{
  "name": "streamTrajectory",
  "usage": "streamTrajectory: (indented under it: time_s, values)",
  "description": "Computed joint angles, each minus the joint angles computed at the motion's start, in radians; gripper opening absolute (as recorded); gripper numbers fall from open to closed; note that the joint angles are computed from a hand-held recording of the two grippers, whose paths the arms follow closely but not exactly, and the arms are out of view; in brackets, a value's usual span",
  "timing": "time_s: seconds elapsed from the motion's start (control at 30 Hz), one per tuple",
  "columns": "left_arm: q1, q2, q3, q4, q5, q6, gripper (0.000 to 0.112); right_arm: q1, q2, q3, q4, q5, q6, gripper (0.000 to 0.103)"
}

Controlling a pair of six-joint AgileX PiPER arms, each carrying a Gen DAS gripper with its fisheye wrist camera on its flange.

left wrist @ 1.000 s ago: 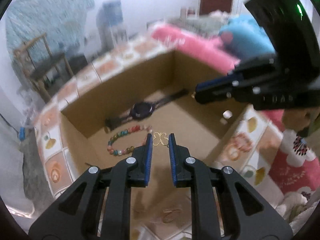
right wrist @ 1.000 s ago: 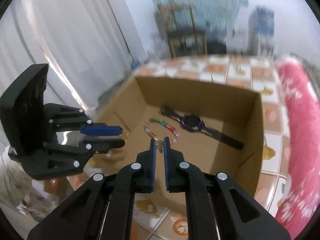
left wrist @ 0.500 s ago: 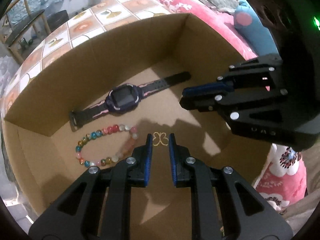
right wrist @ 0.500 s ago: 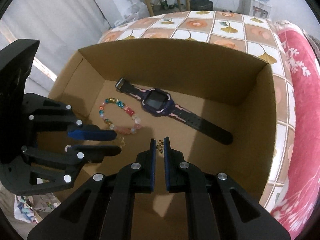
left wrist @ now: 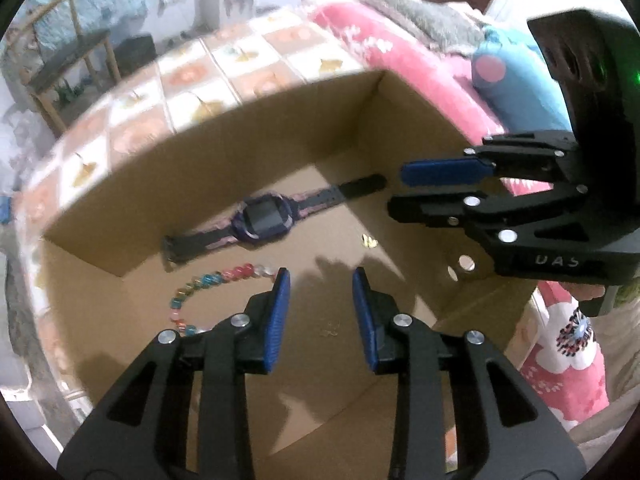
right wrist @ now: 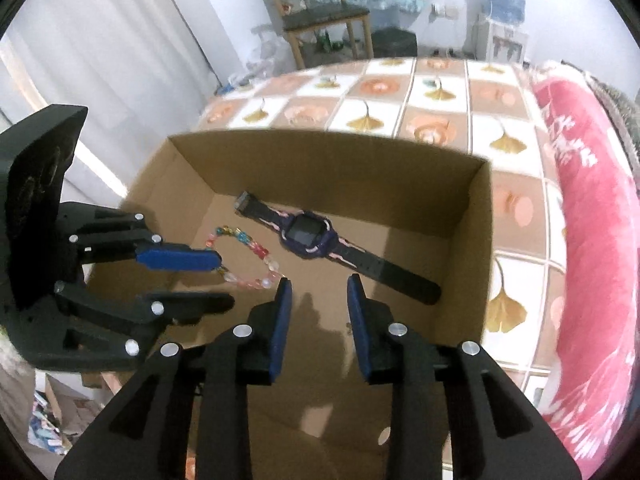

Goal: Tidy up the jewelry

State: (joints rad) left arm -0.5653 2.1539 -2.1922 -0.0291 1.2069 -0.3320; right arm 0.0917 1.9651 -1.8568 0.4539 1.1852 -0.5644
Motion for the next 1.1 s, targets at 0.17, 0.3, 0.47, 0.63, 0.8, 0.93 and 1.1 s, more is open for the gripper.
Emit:
streamTrajectory:
  time_s: [0.17,0.3,0.47,0.63,0.8,0.93,1.1]
  values:
    - [-0.056,-0.267,0.318,0.112,-0.21,-0.096,0.048,-0.074,-0.192,0.192,0.176,-0.069,-0.146,0.034]
    - [-0.173,-0.545,0.676,0.361,-0.398,-0.392,0.07,-0.201,-0.453,0.503,0.42,-0.102,-0.433,0.054]
    - [-0.39,-0.762,1.017,0.755,-0.376,-0.892,0.084,-0.349,-0.689,0.866,0.532,-0.064,-0.627,0.059]
    - [-0.575,-0.79,1.236,0.92,-0.33,-1.341,0.084,-0.301,-0.789,1.128,0.447,-0.208,-0.553,0.059]
    - [-0.651,-0.705,1.306,0.908,-0.313,-1.497,0.084,-0.129,-0.815,1.286,0.353,-0.418,-0.389,0.059]
    - [-0.702,-0.646,1.325,0.936,-0.297,-1.534,0.084,-0.034,-0.805,1.313,0.377,-0.493,-0.339,0.059]
    - [-0.722,-0.606,1.327,1.005,-0.319,-1.6,0.074,0.1,-0.823,1.328,0.346,-0.613,-0.261,0.055]
